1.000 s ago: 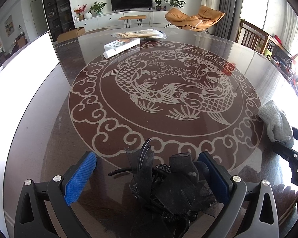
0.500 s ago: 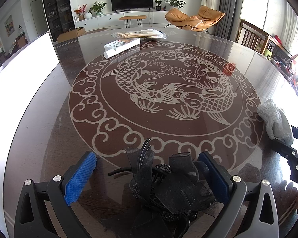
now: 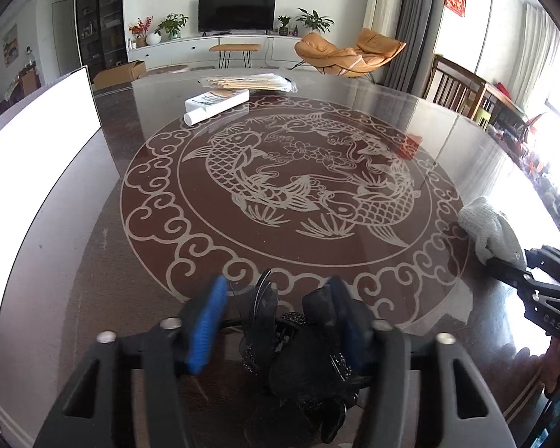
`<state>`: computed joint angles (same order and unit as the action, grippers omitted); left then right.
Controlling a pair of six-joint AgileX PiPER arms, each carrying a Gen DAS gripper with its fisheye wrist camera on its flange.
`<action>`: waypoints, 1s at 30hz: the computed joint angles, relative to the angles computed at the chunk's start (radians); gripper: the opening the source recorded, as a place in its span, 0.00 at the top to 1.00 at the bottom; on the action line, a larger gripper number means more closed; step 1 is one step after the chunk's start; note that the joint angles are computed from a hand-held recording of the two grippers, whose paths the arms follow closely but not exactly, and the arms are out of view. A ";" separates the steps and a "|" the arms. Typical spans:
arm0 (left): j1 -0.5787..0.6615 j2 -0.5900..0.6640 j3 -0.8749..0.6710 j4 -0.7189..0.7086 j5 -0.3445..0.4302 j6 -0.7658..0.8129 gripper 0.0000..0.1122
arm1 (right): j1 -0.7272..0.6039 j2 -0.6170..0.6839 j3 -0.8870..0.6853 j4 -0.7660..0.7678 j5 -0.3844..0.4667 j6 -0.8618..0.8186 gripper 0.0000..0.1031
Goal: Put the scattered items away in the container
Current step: 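Carry the black bow with the left tool while the right tool carries the grey glove toward the container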
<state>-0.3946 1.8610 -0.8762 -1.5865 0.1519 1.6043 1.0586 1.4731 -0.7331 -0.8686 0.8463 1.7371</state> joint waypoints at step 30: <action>0.370 -0.325 0.295 0.259 0.337 -0.181 0.48 | 0.182 0.221 -0.425 -0.102 -0.019 0.004 0.72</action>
